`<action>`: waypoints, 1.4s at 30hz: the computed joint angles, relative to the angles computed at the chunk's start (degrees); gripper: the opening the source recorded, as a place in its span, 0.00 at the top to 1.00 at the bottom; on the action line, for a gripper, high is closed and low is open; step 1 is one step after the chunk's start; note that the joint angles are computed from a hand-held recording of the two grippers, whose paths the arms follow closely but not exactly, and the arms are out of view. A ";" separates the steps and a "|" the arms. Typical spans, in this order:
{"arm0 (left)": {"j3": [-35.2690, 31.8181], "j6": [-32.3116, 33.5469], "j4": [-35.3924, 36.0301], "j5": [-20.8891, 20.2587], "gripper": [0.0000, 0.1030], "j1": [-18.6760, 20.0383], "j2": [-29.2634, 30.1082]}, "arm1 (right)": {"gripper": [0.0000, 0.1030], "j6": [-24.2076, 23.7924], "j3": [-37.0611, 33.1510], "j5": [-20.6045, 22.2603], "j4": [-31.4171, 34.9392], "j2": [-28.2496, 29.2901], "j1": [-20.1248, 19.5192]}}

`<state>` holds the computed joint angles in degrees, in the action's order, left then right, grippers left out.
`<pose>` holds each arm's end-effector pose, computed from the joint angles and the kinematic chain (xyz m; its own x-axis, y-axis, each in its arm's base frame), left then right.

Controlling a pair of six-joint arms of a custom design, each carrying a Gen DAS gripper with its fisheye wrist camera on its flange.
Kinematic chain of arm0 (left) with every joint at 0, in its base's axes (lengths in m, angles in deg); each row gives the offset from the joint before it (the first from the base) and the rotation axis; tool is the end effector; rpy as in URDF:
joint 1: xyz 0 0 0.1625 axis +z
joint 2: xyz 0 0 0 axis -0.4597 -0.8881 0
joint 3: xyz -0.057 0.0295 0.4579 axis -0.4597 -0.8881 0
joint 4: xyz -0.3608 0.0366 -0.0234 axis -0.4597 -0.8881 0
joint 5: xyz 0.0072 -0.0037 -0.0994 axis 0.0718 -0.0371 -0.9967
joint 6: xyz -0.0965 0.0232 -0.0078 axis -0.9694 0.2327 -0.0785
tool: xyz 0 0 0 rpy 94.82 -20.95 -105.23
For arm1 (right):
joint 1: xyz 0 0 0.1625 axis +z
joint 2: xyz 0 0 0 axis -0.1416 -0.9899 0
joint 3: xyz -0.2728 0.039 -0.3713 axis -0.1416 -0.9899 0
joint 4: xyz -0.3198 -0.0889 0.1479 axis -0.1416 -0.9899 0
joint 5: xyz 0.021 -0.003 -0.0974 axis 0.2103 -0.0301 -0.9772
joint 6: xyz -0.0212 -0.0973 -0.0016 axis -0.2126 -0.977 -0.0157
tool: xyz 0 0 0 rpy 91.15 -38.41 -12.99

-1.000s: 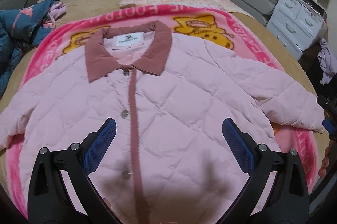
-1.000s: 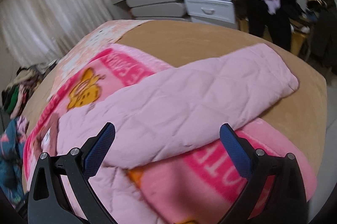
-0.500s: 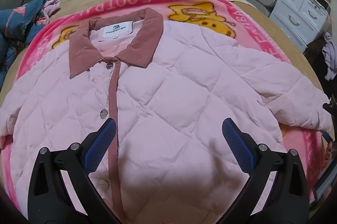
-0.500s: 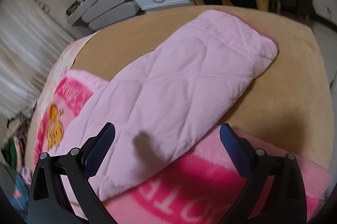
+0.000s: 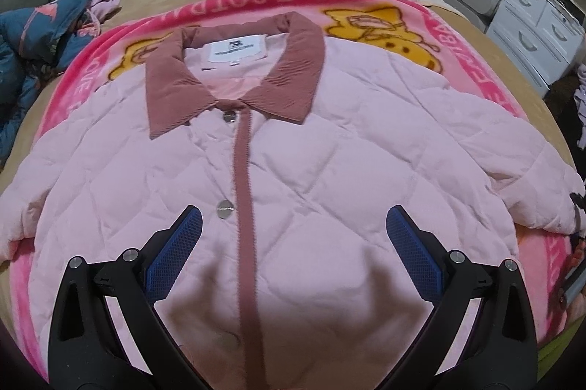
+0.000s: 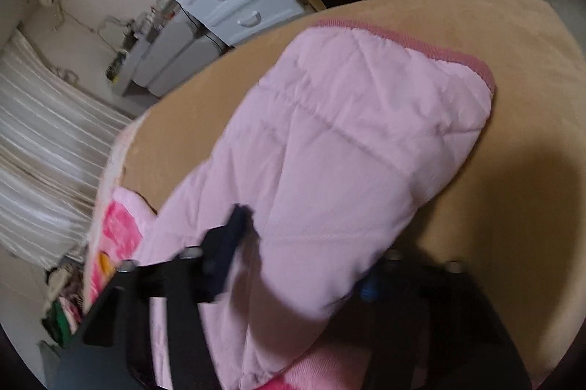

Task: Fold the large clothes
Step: 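Grasp the sleeve cuff with the right tool and lift it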

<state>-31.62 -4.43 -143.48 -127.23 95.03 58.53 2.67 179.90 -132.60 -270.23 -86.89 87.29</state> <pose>-0.1363 -0.8474 0.1387 -0.6851 0.3046 -0.6617 0.5556 0.8059 -0.2043 -0.0463 -0.6212 0.1822 -0.5520 0.7679 -0.3249 0.3599 -0.1321 -0.9236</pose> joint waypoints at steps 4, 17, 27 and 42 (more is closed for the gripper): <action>-1.19 -0.88 1.18 -0.20 0.08 0.36 -0.21 | 0.81 -10.72 -2.39 -0.51 -5.75 0.92 2.59; -3.49 -1.41 2.76 -0.84 0.08 0.38 -3.76 | 0.84 -43.73 -19.81 0.57 -3.74 5.69 17.21; -7.28 1.93 -0.82 -0.17 0.08 0.39 -5.68 | 0.84 -53.73 -35.36 0.97 8.05 11.85 23.87; -14.71 -1.94 6.67 -3.64 0.08 3.96 -6.30 | 0.84 -60.97 -56.86 3.12 25.23 24.94 28.77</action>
